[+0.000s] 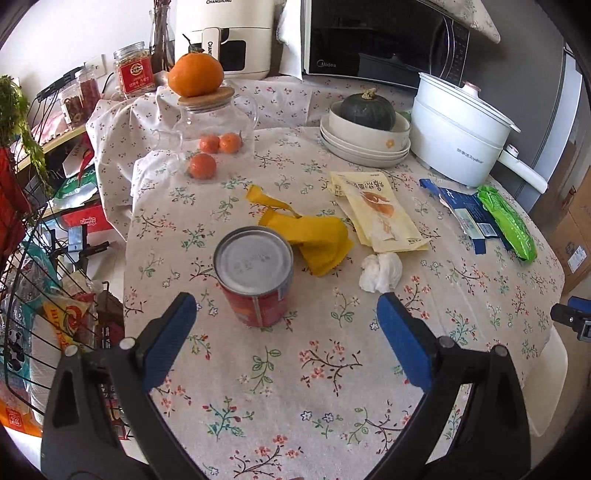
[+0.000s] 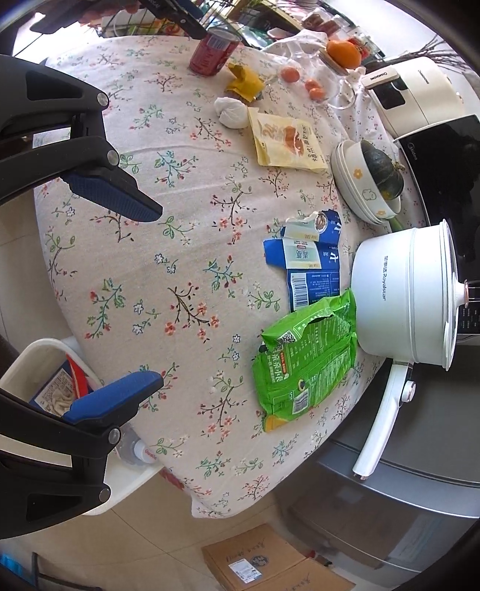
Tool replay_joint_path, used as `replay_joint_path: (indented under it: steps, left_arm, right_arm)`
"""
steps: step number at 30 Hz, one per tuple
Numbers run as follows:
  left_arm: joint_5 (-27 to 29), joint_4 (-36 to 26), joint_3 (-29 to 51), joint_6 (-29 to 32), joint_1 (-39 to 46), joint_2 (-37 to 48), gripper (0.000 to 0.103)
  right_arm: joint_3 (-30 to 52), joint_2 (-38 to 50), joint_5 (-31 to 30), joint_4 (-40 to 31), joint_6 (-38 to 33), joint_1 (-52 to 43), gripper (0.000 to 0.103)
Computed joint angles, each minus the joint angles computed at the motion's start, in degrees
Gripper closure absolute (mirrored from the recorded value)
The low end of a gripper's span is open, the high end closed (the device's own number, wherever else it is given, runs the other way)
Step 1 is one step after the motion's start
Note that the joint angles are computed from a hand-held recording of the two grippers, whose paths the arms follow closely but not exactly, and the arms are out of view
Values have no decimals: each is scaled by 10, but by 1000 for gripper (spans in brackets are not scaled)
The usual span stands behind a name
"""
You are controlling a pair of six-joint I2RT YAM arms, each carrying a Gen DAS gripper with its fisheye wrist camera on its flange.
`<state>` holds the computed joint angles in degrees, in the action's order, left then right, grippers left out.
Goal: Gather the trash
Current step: 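Move both tools back over the table toward the red can, then grasp the red can with the left tool while the right tool grasps the white tissue ball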
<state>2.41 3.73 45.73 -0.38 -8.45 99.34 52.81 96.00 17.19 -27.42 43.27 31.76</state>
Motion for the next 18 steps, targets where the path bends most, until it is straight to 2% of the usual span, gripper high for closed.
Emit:
replay_joint_path:
  steps: [4, 7, 9, 11, 18]
  left_arm:
    - [-1, 33, 17, -18, 10, 38, 6]
    - [13, 37, 38, -33, 22, 67, 20]
    - [23, 24, 55, -39, 27, 82, 39]
    - [26, 11, 66, -43, 31, 89, 46]
    - [28, -12, 48, -29, 40, 49, 47]
  right_arm:
    - [13, 17, 2, -2, 1, 3, 19]
    - [14, 22, -2, 0, 2, 0, 19]
    - [14, 24, -3, 1, 4, -1, 19]
    - [14, 25, -4, 3, 6, -2, 19]
    - [37, 49, -6, 16, 15, 3, 19]
